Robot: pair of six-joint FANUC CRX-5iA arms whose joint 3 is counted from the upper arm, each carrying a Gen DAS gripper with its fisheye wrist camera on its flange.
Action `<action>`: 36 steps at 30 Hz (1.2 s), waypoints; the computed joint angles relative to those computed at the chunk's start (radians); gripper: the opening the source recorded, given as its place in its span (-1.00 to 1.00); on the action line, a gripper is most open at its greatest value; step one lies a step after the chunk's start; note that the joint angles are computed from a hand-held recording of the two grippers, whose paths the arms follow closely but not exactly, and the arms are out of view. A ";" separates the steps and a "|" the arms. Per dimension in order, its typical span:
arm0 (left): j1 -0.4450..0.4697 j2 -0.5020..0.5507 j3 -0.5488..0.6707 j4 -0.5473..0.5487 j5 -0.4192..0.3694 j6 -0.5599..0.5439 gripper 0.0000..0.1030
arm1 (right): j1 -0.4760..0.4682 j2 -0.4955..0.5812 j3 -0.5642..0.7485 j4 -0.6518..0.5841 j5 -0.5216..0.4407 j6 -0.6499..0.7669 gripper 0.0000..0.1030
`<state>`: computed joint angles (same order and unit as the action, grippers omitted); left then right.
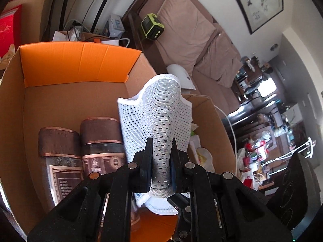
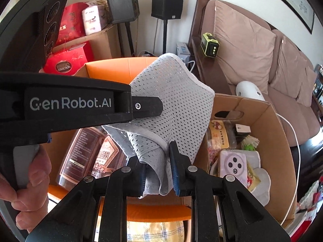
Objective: Organize objects
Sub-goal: 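Carry the mesh towel with both grippers into the orange box beside the jars, then release the mesh towel in the box and withdraw both grippers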
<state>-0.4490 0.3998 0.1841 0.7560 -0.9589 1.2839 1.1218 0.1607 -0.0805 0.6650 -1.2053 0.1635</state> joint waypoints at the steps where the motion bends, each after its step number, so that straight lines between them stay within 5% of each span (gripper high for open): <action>1: 0.003 0.000 0.004 -0.023 -0.006 0.011 -0.75 | -0.003 0.009 0.004 -0.010 0.009 0.006 -0.62; 7: 0.020 0.006 0.042 -0.154 -0.057 0.093 -0.73 | -0.035 0.015 -0.004 -0.116 0.129 0.038 -0.61; 11: 0.034 -0.028 -0.003 -0.130 -0.031 0.058 -0.72 | -0.033 0.018 -0.004 -0.112 0.122 0.025 -0.51; 15: 0.043 -0.072 -0.017 -0.144 -0.024 0.032 -0.71 | -0.030 0.011 -0.007 -0.108 0.101 0.005 -0.09; 18: 0.056 -0.112 -0.032 -0.157 -0.024 0.017 -0.45 | -0.024 -0.021 -0.032 -0.092 0.119 -0.034 0.01; 22: 0.083 -0.162 -0.054 -0.176 -0.029 0.016 -0.29 | -0.009 -0.064 -0.061 -0.058 0.143 -0.069 0.24; 26: 0.108 -0.207 -0.072 -0.227 -0.030 0.024 -0.21 | 0.007 -0.096 -0.077 -0.015 0.144 -0.118 0.26; 29: 0.130 -0.247 -0.111 -0.240 -0.016 0.020 0.19 | 0.022 -0.106 -0.067 0.017 0.128 -0.160 0.28; 36: 0.189 -0.335 -0.194 -0.261 -0.001 0.000 0.30 | 0.043 -0.072 -0.006 0.044 0.104 -0.163 0.38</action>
<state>-0.2605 0.0644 -0.0101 0.4946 -0.9597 1.2841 1.1648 0.0882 -0.0866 0.7090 -1.1015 0.0005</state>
